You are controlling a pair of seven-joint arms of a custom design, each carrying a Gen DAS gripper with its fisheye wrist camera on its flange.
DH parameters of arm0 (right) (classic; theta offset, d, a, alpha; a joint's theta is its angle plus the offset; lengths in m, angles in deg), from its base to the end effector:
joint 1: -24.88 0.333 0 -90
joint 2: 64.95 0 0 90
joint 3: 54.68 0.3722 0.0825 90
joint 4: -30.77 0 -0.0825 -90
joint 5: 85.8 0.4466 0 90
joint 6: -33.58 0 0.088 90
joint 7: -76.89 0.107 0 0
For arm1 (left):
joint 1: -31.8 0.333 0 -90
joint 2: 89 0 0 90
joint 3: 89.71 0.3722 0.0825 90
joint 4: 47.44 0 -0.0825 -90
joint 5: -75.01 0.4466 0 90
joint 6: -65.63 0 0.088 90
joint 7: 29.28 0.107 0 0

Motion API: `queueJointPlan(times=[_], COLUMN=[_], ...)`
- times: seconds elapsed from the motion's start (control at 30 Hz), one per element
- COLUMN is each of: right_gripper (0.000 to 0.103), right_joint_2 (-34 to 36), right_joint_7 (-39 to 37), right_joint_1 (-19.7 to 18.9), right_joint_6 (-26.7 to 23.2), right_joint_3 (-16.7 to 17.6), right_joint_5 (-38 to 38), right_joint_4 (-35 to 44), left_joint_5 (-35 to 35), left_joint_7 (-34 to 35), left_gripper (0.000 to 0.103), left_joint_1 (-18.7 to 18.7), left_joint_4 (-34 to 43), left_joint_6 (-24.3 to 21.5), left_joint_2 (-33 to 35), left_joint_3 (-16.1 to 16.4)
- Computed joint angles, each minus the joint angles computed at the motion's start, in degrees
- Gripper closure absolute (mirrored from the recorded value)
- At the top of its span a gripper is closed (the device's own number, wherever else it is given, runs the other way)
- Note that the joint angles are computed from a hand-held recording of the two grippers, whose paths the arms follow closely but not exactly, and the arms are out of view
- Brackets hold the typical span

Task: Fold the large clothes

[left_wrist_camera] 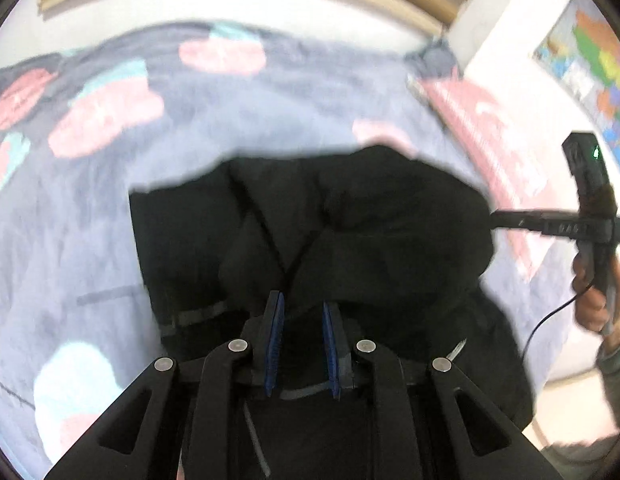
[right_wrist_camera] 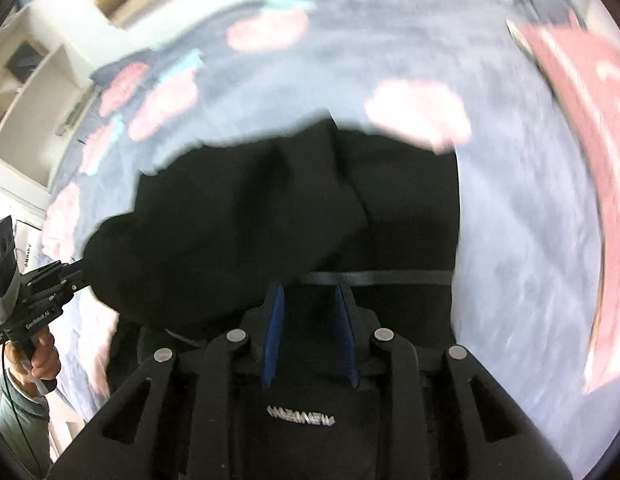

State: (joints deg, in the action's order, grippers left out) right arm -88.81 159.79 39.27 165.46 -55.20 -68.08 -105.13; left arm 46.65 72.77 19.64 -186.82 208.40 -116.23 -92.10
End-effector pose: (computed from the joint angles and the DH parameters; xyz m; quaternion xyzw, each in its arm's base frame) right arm 0.4736 0.1231 0.5458 -0.7556 0.6185 -0.0138 0.2151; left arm 0.4626 -0.1197 0.5617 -0.6187 0.7187 -0.3140 0.0446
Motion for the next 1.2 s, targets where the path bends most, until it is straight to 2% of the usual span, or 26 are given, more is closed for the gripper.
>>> queueJointPlan(times=[0.1, 0.17, 0.23, 0.3, 0.37, 0.43, 0.5, 0.57, 0.67, 0.77, 0.83, 0.9, 0.97, 1.1, 1.2], right_gripper=[0.066, 0.052, 0.052, 0.052, 0.052, 0.052, 0.051, 0.051, 0.05, 0.05, 0.05, 0.05, 0.048, 0.048, 0.047], right_joint_2=[1.46, 2.58, 3.13, 3.42, 3.11, 3.86, 6.45, 11.05, 17.58, 20.36, 18.77, 17.3, 16.76, 12.78, 7.76], right_joint_7=[-2.36, -3.53, -4.13, -4.0, -4.05, -4.17, -2.52, -0.03, 2.52, 5.55, 4.12, 3.19, 3.74, 1.46, -1.37], right_joint_1=[1.94, 3.24, 4.07, 4.51, 5.05, 5.25, 4.57, 3.76, 2.96, 2.4, 2.3, 2.5, 2.76, 3.52, 4.71], right_joint_6=[1.25, 2.8, 4.49, 4.39, 3.17, 2.6, 2.51, -0.01, -4.27, -6.97, -5.82, -2.43, -0.5, 0.01, 2.8], right_joint_3=[0.23, 0.85, 1.54, 1.94, 0.91, 0.0, 0.54, 1.41, 2.34, 3.77, 3.78, 4.14, 4.33, 4.04, 3.84], right_joint_5=[2.19, 3.63, 4.21, 4.1, 6.72, 9.63, 9.68, 7.91, 6.56, 1.0, 3.98, 3.79, 3.75, 4.8, 6.01], right_joint_4=[3.78, 5.55, 5.98, 6.05, 5.82, 6.59, 7.84, 10.25, 11.95, 9.73, 5.13, 2.14, 1.3, 0.79, -1.17], left_joint_5=[-3.03, -6.92, -9.55, -7.35, -6.09, -6.45, -10.04, -16.15, -20.77, -20.17, -20.3, -24.05, -25.45, -22.96, -20.41], left_joint_7=[1.97, 5.3, 8.17, 8.03, 8.27, 7.38, 7.4, 8.15, 7.21, 4.55, 5.2, 7.29, 5.36, 4.71, 4.15], left_gripper=[0.084, 0.084, 0.084, 0.084, 0.084, 0.084, 0.083, 0.072, 0.071, 0.071, 0.072, 0.072, 0.072, 0.072, 0.072], left_joint_1=[-1.75, -3.55, -4.46, -3.06, -1.87, -1.29, -2.02, -3.43, -2.35, -0.42, 0.54, 1.21, 2.13, 2.57, 1.94], left_joint_4=[3.65, 4.6, 4.89, 5.0, 4.19, 3.82, 4.62, 5.95, 8.99, 8.0, 4.74, 2.65, 3.24, 3.19, 2.63], left_joint_6=[1.08, 1.89, 1.67, -1.36, -3.44, -2.95, -1.07, 0.47, -3.65, -8.43, -8.51, -7.0, -7.41, -4.41, -2.84], left_joint_2=[1.77, 1.64, 1.01, 0.49, -0.5, -0.14, 2.39, 6.75, 15.04, 18.43, 18.02, 17.46, 17.72, 13.89, 10.98], left_joint_3=[1.07, 2.12, 2.83, 2.04, 2.13, 1.58, 2.17, 2.91, 2.44, 0.38, -1.4, -2.28, -2.72, -4.09, -4.02])
